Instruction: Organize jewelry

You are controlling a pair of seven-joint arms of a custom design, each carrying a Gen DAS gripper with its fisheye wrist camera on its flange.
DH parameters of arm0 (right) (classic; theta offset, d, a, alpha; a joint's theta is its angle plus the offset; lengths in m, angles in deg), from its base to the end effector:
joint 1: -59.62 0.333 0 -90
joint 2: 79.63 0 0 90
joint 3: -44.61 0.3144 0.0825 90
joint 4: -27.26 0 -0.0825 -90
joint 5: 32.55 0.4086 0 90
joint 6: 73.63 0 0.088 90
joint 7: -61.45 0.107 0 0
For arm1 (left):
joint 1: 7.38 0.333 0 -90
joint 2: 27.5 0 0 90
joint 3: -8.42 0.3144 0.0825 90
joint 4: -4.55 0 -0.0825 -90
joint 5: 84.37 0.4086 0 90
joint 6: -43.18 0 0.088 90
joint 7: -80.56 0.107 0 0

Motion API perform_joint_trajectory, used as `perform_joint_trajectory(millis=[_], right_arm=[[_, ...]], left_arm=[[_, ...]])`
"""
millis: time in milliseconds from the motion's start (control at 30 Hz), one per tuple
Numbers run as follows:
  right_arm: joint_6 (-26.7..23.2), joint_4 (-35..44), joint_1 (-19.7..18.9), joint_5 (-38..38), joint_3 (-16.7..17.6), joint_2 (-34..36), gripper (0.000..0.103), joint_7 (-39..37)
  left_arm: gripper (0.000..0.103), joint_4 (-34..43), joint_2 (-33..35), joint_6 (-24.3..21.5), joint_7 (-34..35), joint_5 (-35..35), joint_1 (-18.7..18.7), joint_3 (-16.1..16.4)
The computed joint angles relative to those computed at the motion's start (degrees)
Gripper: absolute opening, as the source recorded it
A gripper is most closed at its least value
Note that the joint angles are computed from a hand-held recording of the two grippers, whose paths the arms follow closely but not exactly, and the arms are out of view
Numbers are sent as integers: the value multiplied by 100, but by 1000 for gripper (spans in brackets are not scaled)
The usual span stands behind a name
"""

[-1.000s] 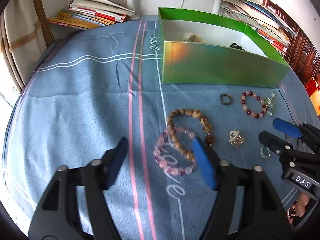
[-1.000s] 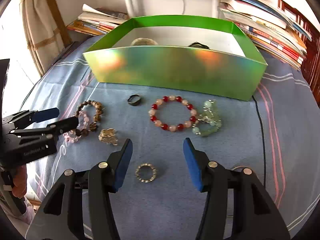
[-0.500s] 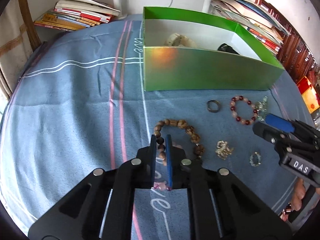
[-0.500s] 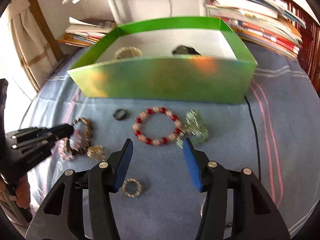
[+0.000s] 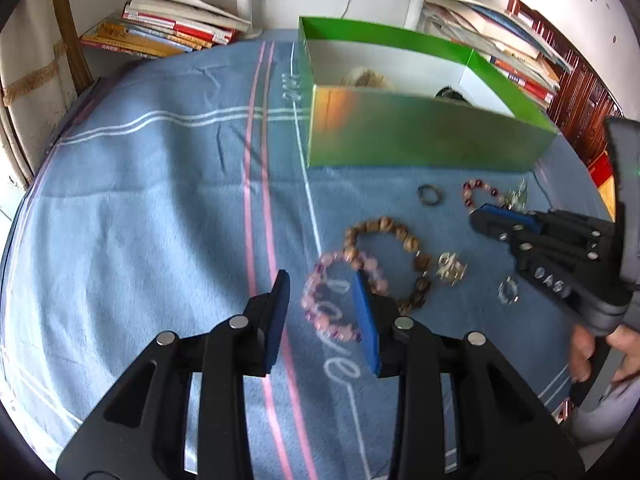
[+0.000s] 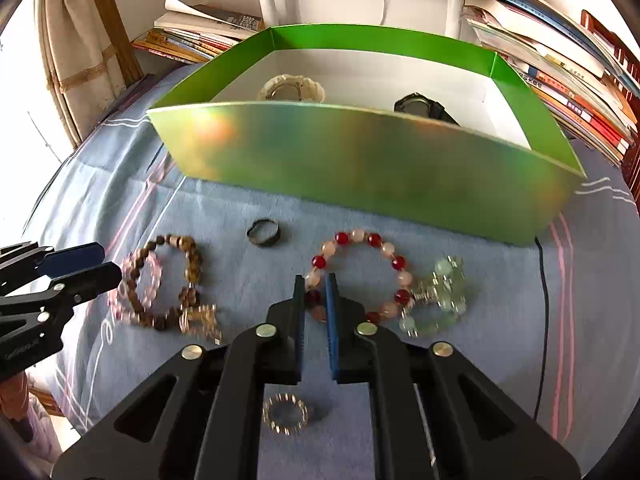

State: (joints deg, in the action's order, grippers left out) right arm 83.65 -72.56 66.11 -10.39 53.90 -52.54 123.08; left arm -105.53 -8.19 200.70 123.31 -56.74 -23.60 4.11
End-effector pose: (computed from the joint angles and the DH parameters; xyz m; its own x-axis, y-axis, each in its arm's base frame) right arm 0.7013 0.1682 0.3484 0.4335 -0.8929 -0.1219 -0.7767 -0.3016 -0.5530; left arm 0.6269 -0.2512 0.3515 0.0568 -0.9962 0.0662 -0.8504 -0.0830 -0.5195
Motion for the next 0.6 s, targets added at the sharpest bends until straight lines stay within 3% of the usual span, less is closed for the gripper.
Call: perform_joint_trajectory(millis=[100,167,333,600], right_arm=[[52,-232,-138,186,88,-144,9,-185],[44,-370,-171,254,76,-259,9,-237],[285,-579,-128,300,0,-338,9,-240],[714,-753,132,-309,-196,-362,10,308]], left_arm=[[32,3,72,-74,225,-217,77,-108],[31,39,109,-108,128,-77,-32,-10],[18,146,168,-247,-99,264,-174,120],[19,358,257,-602,-595,768,-373,189]])
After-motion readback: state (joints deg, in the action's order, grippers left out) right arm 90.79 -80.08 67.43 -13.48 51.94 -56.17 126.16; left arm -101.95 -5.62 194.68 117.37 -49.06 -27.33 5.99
